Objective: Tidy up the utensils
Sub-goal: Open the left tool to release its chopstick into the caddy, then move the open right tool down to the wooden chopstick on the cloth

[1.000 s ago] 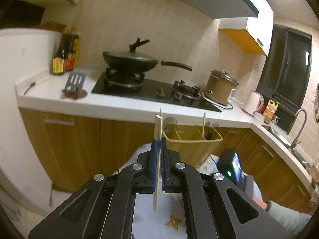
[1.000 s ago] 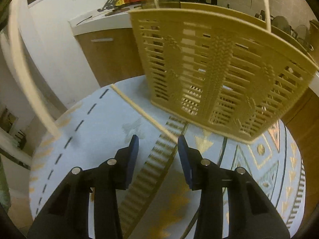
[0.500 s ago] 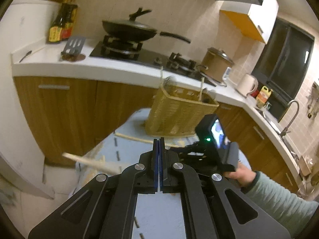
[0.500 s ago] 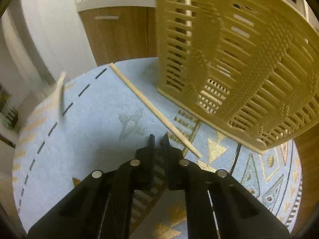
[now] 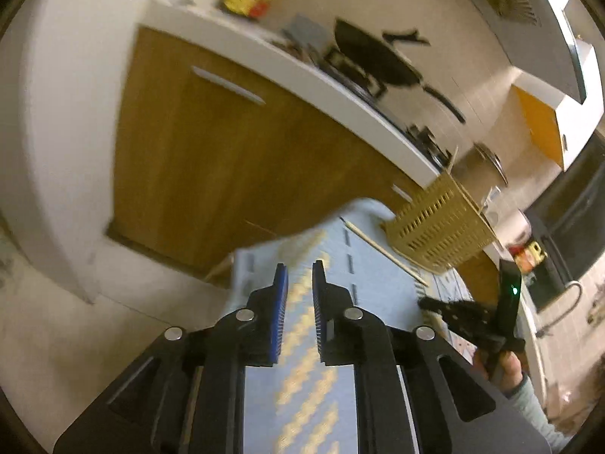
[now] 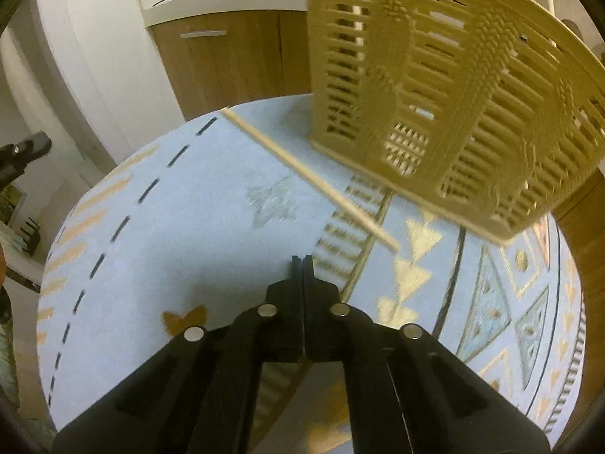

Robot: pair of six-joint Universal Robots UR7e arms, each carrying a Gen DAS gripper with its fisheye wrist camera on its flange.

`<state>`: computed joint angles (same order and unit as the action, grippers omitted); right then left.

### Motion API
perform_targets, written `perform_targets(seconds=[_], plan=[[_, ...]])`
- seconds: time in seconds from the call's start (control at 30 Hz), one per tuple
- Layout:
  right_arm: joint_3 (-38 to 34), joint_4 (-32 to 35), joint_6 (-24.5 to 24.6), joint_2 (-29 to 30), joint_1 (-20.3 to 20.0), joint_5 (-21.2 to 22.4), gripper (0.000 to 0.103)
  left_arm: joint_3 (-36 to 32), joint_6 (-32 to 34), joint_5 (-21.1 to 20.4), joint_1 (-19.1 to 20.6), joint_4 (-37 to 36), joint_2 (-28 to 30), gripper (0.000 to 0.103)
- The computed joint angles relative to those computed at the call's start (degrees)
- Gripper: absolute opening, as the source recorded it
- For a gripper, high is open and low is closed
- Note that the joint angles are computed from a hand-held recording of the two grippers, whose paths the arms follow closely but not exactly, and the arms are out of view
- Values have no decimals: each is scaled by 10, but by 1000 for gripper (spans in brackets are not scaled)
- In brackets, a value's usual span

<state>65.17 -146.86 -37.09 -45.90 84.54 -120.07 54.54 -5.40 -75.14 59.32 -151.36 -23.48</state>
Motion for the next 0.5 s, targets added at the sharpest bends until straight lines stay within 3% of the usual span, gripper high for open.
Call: perform_targets(seconds=[0.07, 0.13, 0.27, 0.37, 0.43, 0.47, 0.5], plan=[[27, -12, 1, -12, 7, 1, 0, 40, 6, -7, -2, -23, -25, 11], [42, -36, 3, -19, 13, 4, 0, 83, 21, -1, -6, -52, -45, 22], [29, -12, 46, -29, 16, 33, 1, 148, 39, 6, -10, -75, -79, 26], [1, 8, 52, -15, 20, 15, 14, 176, 50, 8, -14, -88, -92, 36], [-18, 19, 50, -2, 21, 7, 33, 192, 57, 7, -14, -95, -99, 41], [-28, 14, 49, 6, 22, -2, 48, 193, 61, 9, -15, -91, -99, 41], [-31, 9, 47, 10, 21, -6, 50, 196, 65, 15, -18, -86, -99, 41]])
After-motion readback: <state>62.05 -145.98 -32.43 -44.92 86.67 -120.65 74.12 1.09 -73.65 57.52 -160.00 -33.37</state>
